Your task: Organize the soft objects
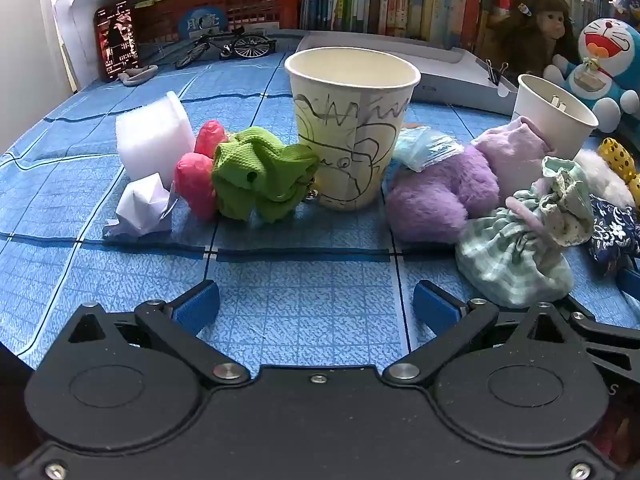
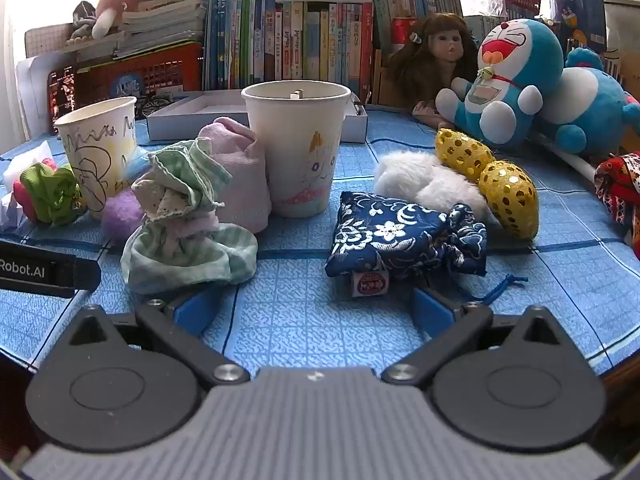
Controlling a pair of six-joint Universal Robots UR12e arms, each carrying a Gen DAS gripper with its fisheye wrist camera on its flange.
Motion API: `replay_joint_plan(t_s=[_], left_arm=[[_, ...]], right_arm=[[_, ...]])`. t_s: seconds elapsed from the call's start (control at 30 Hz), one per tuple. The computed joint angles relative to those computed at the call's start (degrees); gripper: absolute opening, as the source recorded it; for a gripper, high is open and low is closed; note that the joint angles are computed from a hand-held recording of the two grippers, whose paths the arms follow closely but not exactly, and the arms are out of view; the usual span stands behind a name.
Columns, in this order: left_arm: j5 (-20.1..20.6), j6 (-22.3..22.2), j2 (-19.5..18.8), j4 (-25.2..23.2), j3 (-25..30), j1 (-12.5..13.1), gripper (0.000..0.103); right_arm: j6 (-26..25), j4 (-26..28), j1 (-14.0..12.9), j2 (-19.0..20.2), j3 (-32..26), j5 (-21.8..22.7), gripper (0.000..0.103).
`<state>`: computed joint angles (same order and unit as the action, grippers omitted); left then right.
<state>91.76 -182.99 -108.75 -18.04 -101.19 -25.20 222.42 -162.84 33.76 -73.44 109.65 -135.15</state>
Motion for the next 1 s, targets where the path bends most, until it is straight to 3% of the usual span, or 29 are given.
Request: replay_joint_plan(t_s=[1.0], left_arm=[[0.5, -0.1, -0.1, 0.2, 0.0, -0.1, 0.103]], right_arm=[[-0.3, 0.1, -0.1, -0.1, 0.0, 0.3, 0.103]])
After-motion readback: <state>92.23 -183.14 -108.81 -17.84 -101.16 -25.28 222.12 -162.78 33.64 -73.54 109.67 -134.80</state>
